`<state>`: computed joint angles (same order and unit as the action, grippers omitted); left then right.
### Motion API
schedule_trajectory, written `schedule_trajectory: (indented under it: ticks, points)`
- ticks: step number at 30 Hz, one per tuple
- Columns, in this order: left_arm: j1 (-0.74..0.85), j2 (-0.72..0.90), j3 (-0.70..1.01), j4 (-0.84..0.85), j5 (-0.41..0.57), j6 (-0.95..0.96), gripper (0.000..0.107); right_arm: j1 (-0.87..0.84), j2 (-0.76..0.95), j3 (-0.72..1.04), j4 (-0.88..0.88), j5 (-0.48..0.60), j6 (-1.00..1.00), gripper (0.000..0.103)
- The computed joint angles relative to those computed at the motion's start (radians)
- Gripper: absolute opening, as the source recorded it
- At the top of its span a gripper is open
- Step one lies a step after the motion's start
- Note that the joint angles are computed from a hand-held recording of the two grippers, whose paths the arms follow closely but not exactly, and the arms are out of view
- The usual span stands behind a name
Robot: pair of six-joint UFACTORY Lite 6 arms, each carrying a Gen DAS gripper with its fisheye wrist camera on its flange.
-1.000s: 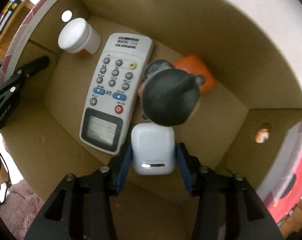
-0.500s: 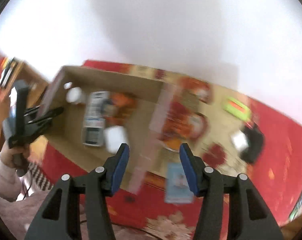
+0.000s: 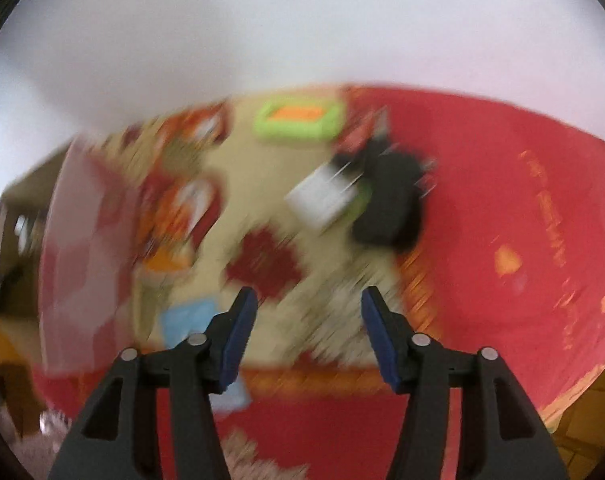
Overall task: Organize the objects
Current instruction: 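Return the right gripper to the bed and grasp the black case, then carry the black case into the box beside the earbud case and release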
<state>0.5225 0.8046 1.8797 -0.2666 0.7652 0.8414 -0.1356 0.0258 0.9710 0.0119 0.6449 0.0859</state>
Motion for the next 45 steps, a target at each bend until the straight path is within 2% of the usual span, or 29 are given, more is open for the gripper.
schedule_trajectory:
  ticks: [4, 9, 12, 13, 14, 15, 22, 27, 33, 36, 38, 41, 45]
  points:
    - [0.002, -0.023, -0.045, -0.005, -0.024, 0.005, 0.008, -0.083, 0.145, 0.165, -0.002, 0.016, 0.054, 0.061]
    - [0.006, -0.055, -0.086, -0.006, -0.033, 0.008, 0.008, -0.069, 0.288, 0.245, -0.087, -0.004, 0.125, 0.061]
    - [0.006, -0.06, -0.093, -0.006, -0.035, 0.012, 0.008, -0.085, 0.319, 0.26, -0.044, -0.036, 0.097, 0.061]
    - [0.006, -0.068, -0.104, -0.004, -0.039, 0.012, 0.008, -0.091, 0.326, 0.268, -0.038, -0.038, 0.104, 0.057]
    - [0.004, -0.072, -0.11, -0.003, -0.042, 0.01, 0.008, -0.091, 0.333, 0.274, -0.043, -0.034, 0.111, 0.046]
    - [0.005, -0.078, -0.118, -0.003, -0.043, 0.009, 0.008, -0.092, 0.339, 0.278, -0.041, -0.029, 0.109, 0.046]
    - [0.006, -0.096, -0.138, -0.004, -0.045, 0.013, 0.008, -0.127, 0.261, 0.207, 0.066, -0.051, 0.002, 0.044]
    - [0.007, -0.11, -0.155, -0.003, -0.047, 0.017, 0.008, -0.181, 0.183, 0.143, 0.341, 0.001, -0.277, 0.044]
    - [0.001, -0.115, -0.163, -0.001, -0.052, 0.01, 0.008, -0.162, 0.076, 0.074, 0.363, 0.023, -0.33, 0.044]
    - [-0.004, -0.119, -0.166, 0.002, -0.053, 0.003, 0.008, -0.108, -0.03, 0.007, 0.365, 0.037, -0.318, 0.044]
    - [-0.005, -0.125, -0.174, 0.003, -0.055, 0.002, 0.008, -0.044, -0.052, 0.035, 0.389, 0.065, -0.327, 0.044]
    - [-0.007, -0.118, -0.164, 0.005, -0.053, -0.003, 0.008, 0.043, -0.062, 0.115, 0.403, 0.113, -0.335, 0.044]
    - [-0.014, -0.112, -0.153, 0.008, -0.049, -0.012, 0.008, 0.247, 0.019, 0.257, 0.408, 0.107, -0.284, 0.044]
